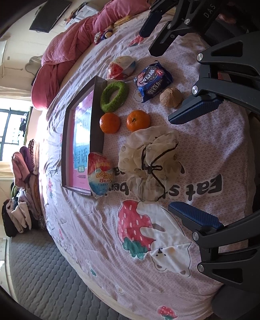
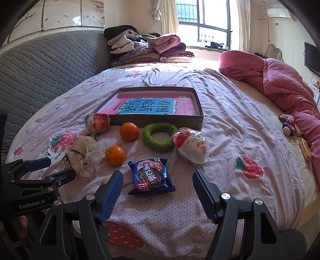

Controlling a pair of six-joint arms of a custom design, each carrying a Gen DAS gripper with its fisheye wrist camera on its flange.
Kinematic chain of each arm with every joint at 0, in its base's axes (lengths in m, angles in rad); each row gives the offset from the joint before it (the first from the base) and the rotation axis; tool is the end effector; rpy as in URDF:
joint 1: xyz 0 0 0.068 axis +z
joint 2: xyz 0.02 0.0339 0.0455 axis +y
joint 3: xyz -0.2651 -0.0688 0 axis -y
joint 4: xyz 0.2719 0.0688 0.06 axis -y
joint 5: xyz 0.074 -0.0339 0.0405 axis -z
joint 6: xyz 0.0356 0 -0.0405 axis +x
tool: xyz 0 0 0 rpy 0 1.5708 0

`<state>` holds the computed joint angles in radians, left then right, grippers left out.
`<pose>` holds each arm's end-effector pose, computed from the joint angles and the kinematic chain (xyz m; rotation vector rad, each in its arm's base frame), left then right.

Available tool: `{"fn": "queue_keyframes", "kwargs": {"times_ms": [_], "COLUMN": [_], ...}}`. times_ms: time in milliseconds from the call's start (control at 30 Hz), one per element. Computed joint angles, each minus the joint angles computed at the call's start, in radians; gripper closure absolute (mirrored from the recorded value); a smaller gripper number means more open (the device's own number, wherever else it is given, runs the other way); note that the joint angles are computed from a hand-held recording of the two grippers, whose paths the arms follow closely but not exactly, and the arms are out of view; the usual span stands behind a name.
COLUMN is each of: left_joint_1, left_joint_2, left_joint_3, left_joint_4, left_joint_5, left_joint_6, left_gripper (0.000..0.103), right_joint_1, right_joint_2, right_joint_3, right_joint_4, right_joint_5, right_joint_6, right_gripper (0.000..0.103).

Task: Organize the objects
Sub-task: 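Grasp the white lace pouch with the left tool while the right grasps the blue snack pack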

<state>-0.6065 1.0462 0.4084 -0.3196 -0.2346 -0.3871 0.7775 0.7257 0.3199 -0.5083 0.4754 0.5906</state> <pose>0.1723 -0.1094 0.1404 0.1804 2.4876 -0.1180 0.1252 0.1004 0.1536 -0.0261 2.3529 0.0645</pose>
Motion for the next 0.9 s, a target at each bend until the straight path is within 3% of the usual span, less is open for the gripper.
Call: {"fn": "queue_keyframes", "kwargs": {"times_ms": [267, 900], "left_joint_1": [0.039, 0.144], "left_joint_2": [0.086, 0.339], "left_joint_3": [0.003, 0.067], "left_joint_4": [0.072, 0.253], "left_joint_5": [0.017, 0.132], "left_joint_6": [0.015, 0.065], "left_gripper": [0.023, 0.023], "right_joint_1": [-0.066, -0.178], "right_joint_2": [0.063, 0.415], "right_joint_3": [-0.026, 0.016], "right_joint_4": [0.087, 0.339], "right_joint_5": [-0.058, -0.196], "right_joint_6": [-0.041, -0.218], "right_gripper": [0.032, 0.032]}}
